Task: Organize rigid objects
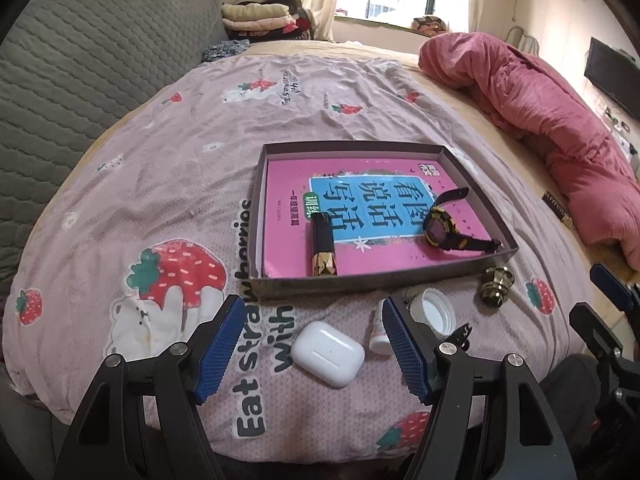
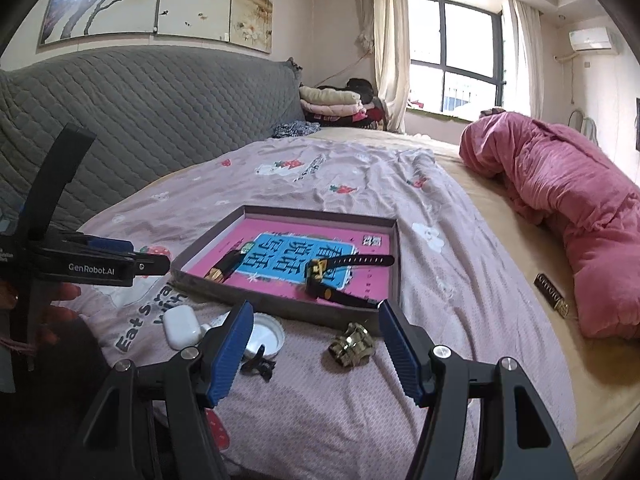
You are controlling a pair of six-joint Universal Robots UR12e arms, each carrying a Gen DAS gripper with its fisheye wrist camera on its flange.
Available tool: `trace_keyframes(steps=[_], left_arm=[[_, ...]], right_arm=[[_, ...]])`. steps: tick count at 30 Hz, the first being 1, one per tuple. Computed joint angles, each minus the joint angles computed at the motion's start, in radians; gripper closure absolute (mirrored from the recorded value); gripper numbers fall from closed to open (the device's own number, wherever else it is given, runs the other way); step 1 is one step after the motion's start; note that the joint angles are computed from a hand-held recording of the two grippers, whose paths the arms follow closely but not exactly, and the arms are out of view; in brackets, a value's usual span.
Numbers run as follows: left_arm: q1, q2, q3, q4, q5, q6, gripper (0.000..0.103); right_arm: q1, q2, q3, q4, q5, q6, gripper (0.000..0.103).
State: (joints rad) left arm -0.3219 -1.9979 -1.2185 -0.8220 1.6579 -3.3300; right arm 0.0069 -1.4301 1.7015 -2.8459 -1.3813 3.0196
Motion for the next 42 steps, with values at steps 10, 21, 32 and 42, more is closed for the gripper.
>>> trace_keyframes(steps=[10,21,32,42], left_arm=[[-0.005,0.015,-0.030,-0.015,-0.010,0.033,0.030],[-0.002,0.024,-0.056,-0.061,-0.036,0.030,0.030],[-0.005,0.020,-0.060,-0.089,-0.043,0.029,0.030],[-0.005,0.009,-0.060,-0.103,-0.050,0.044,0.030]], right_arm=[[0.003,-0.004,0.000,0.034,0.015,-0.014,0.038],[0.012,-0.006,-0.004,0.084,0.023,-0.045,0.038],[0.012,-0.004,-0.008,0.119,0.023,-0.042,0.038],[0.012,0.003,-0.012,0.145,0.040,-0.052,0.038]])
